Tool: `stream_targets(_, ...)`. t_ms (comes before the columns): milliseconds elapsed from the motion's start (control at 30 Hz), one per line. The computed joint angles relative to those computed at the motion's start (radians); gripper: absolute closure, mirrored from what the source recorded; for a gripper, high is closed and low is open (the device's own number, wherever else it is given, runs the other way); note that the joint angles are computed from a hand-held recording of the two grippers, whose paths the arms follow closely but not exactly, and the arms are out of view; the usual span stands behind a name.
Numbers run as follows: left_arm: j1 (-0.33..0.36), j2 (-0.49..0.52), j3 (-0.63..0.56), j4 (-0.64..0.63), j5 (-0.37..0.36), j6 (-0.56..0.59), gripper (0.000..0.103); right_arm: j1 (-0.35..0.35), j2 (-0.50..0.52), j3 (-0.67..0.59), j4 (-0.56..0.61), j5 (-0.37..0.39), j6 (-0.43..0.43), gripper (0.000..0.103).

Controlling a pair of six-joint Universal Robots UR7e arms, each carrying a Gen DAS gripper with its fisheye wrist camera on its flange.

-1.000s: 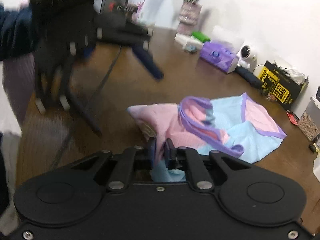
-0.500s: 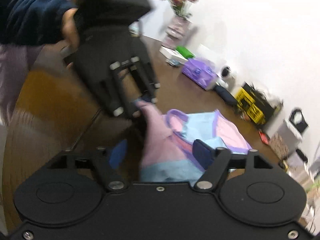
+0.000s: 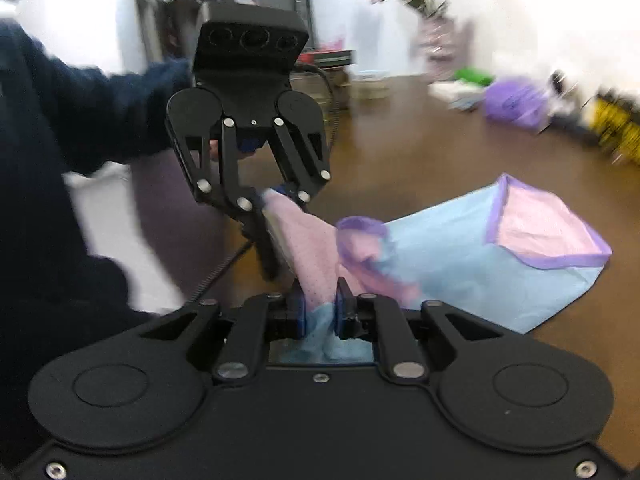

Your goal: Fold clothes

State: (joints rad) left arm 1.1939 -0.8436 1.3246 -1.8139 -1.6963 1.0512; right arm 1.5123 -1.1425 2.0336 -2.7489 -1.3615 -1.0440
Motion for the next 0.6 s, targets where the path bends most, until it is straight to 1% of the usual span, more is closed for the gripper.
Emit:
stream_targets(33, 0.001, 0.007, -0.014, 0.000, -0.001, -0.011, 0.087, -0.001, -0.004, -0.013, 0.038, 0.012, 0.024, 0.087)
stream_targets(67, 0.002, 0.016, -0.030, 0.001, -0.002, -0.023, 0.087, 0.000, 0.004, -0.029, 0.048, 0.011, 0.045, 0.087)
stream_targets(133, 0.006, 0.037, -0.062, -0.006, 0.007, -0.040, 0.087, 0.003, 0.038, -0.080, 0.037, -0.002, 0.131, 0.086)
stream_targets(200, 0.013, 0.065, -0.103, -0.029, 0.029, -0.060, 0.087, 0.004, 0.063, -0.109, 0.029, -0.005, 0.152, 0.086)
stream_targets(267, 0.023, 0.093, -0.152, -0.028, 0.033, -0.077, 0.087, 0.012, 0.092, -0.151, 0.016, -0.024, 0.165, 0.086)
stream_targets(333, 0.025, 0.099, -0.158, -0.053, 0.047, -0.090, 0.084, 0.018, 0.108, -0.171, -0.003, -0.054, 0.180, 0.085)
stream_targets(367, 0.028, 0.112, -0.165, -0.092, 0.067, -0.117, 0.072, 0.021, 0.125, -0.180, -0.035, -0.078, 0.193, 0.082)
stream_targets(400, 0.029, 0.122, -0.164, -0.137, 0.089, -0.167, 0.050, 0.024, 0.143, -0.188, -0.070, -0.104, 0.205, 0.070)
stream_targets(433, 0.030, 0.126, -0.159, -0.160, 0.104, -0.196, 0.038, 0.030, 0.160, -0.183, -0.140, -0.150, 0.218, 0.061)
stream_targets(467, 0.031, 0.129, -0.150, -0.192, 0.135, -0.224, 0.026, 0.034, 0.176, -0.186, -0.183, -0.174, 0.224, 0.058)
stream_targets(500, 0.031, 0.131, -0.140, -0.221, 0.163, -0.248, 0.026, 0.039, 0.192, -0.184, -0.238, -0.204, 0.228, 0.057)
stream_targets(533, 0.031, 0.126, -0.125, -0.243, 0.174, -0.244, 0.026, 0.041, 0.196, -0.168, -0.304, -0.229, 0.227, 0.057)
stream_targets(567, 0.032, 0.115, -0.101, -0.277, 0.185, -0.236, 0.026, 0.040, 0.189, -0.137, -0.385, -0.233, 0.215, 0.057)
stream_targets(600, 0.033, 0.103, -0.080, -0.309, 0.190, -0.245, 0.026, 0.041, 0.181, -0.112, -0.441, -0.226, 0.202, 0.057)
